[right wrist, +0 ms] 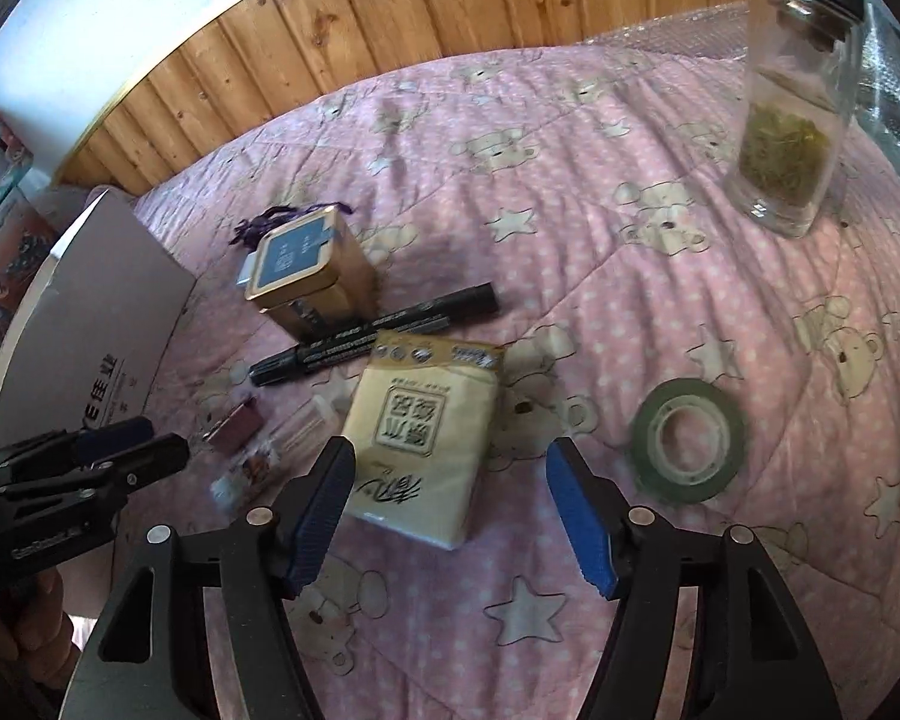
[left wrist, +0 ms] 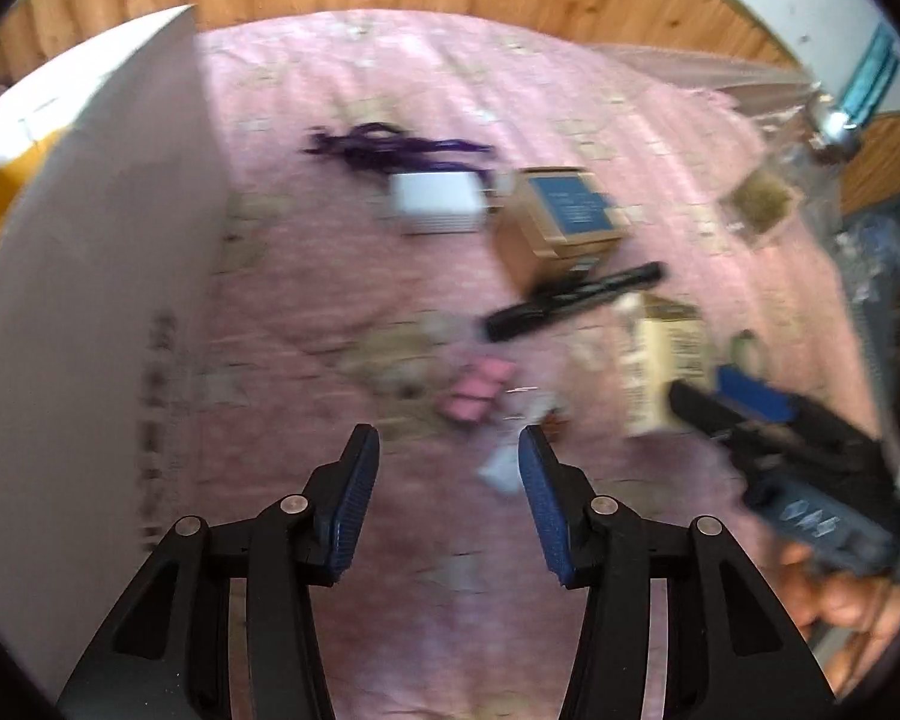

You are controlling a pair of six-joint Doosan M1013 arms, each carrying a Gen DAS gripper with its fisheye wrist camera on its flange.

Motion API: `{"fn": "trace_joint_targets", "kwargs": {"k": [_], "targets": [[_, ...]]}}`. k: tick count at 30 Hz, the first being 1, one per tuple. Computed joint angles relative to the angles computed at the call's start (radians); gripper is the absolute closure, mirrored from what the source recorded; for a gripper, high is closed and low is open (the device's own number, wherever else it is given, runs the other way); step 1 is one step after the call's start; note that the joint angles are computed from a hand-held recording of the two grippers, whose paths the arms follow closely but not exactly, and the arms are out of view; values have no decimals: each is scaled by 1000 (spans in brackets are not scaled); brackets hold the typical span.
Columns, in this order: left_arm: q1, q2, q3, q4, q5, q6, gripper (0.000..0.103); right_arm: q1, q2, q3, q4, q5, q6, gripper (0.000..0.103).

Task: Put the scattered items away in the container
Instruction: 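Move both tools back toward the binder clips and tissue pack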

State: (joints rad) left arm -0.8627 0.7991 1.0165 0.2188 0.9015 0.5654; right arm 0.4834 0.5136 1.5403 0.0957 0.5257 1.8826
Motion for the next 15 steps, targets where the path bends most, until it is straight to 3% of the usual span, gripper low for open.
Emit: {"fn": "trace_joint_targets", "kwargs": {"k": [1, 3, 4, 6, 9, 15], "targets": [[-3, 9, -12, 5, -5, 30, 51, 1, 1, 1, 15, -3, -18, 36], [-11, 48, -68, 61, 88, 60, 51, 3, 6, -1, 25, -3, -39, 36], [-10, 55, -73, 79, 124, 47, 48, 3, 8, -1, 31, -3, -49, 36], [0, 47, -53, 91, 177, -36, 51, 4, 5, 4, 39, -2, -53, 36], [9, 9, 3, 70, 136, -107, 51, 5, 2, 0, 9, 14, -30, 36], [-3, 3, -3, 48, 29, -57, 50, 7, -2, 4, 4, 12, -36, 36]]}}
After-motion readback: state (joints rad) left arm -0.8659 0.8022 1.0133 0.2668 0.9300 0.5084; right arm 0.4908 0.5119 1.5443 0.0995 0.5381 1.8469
